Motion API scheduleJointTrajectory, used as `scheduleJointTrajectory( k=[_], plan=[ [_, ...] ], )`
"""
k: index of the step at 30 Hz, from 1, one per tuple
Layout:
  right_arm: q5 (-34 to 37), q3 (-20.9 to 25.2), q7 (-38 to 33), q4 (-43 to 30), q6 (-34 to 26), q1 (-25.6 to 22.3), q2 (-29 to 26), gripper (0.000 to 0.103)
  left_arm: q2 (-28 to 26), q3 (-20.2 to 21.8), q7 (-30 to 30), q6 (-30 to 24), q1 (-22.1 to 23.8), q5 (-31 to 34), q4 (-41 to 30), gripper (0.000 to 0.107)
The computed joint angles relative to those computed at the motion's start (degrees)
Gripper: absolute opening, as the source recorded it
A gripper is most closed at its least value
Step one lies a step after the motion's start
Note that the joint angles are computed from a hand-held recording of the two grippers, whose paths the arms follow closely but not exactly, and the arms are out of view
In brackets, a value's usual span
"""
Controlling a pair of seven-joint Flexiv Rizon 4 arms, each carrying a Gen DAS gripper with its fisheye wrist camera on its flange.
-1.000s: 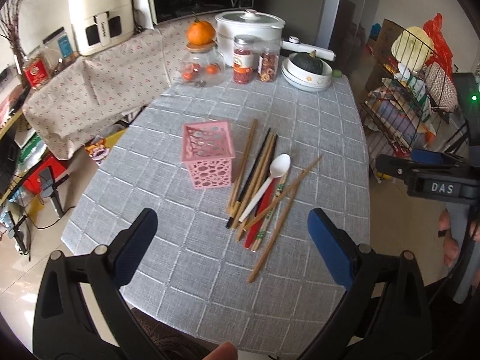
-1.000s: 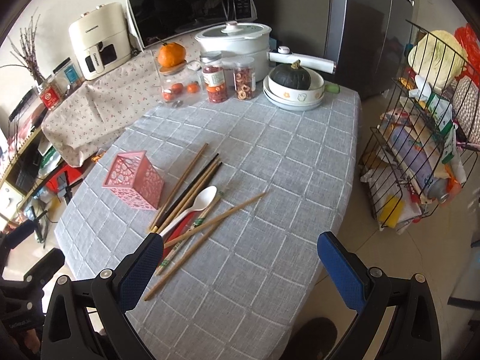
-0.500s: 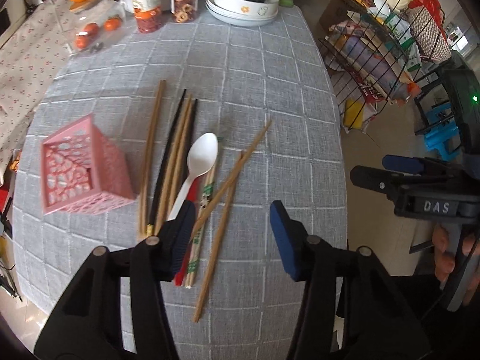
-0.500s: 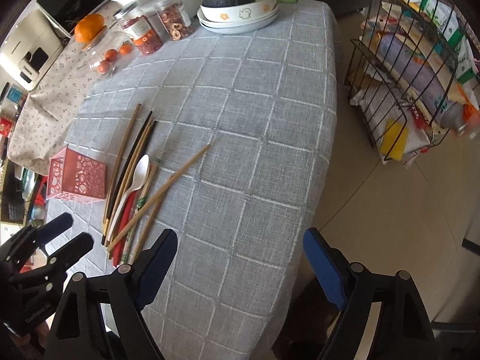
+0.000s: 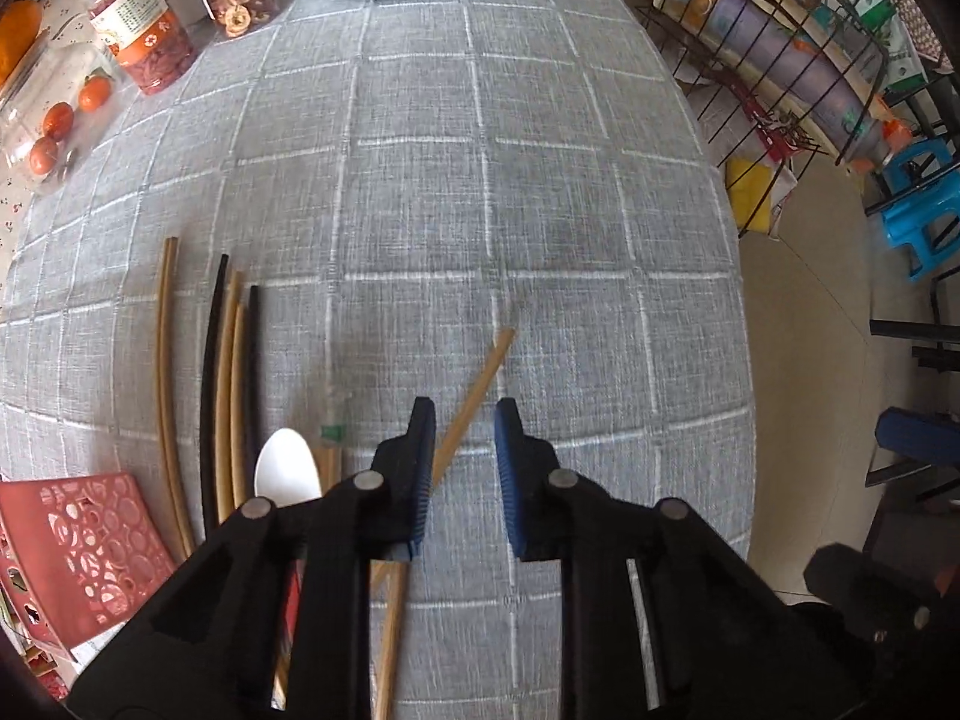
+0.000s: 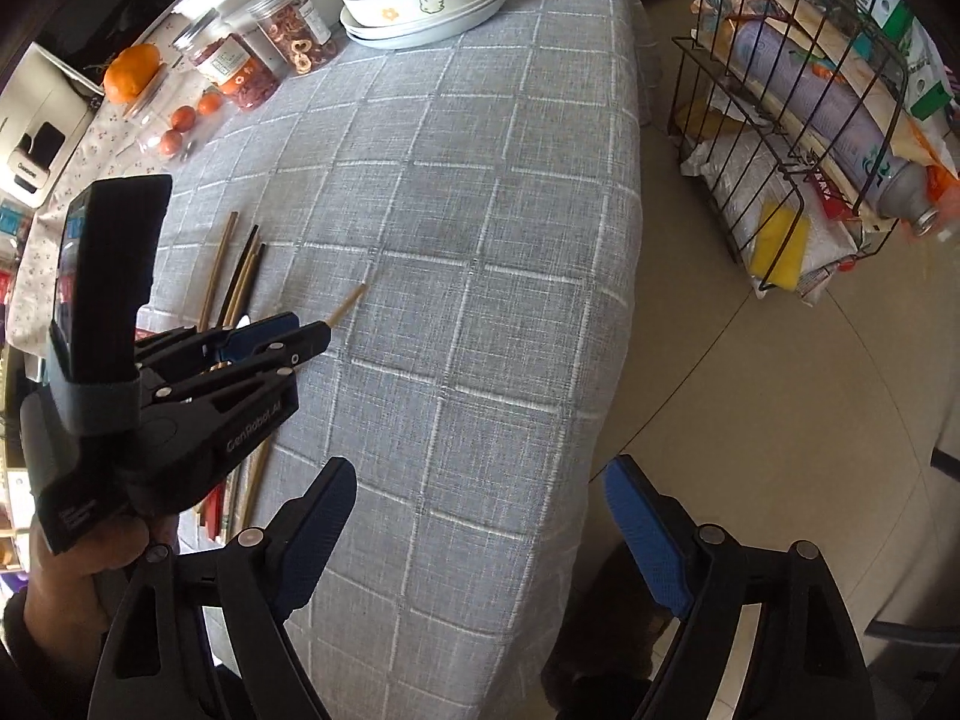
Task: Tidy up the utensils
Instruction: 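Reach the left gripper to a single wooden chopstick and close on it, then lift the wooden chopstick with the left gripper while the right gripper grasps another chopstick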
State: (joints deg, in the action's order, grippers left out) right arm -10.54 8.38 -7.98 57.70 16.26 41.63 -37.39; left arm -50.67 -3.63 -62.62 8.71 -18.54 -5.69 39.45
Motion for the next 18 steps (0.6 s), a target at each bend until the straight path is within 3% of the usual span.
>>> scheduleJointTrajectory(
  k=[5,10,18],
  plan=[
    [-0.35,-0.09,0.17,0.64,1.16,0.01,0.39,0.086,-3.16,1.50,-0.39,-2.24,-1.32,2.29,-4.76,0.014],
    [-0.53,-0.16,0.14,0.43,1.47,0.02,0.14,0.086,-2.94,0.83,-1.66,-1.59,-0.50,1.20,-4.43,0.006],
    [0.47,-0.12,0.66,-1.16,3.03,-0.20,-1.35,0.086,8.83,-2.21,1.32,7.34,5.72,-5.57,11.84,0.006]
  ],
)
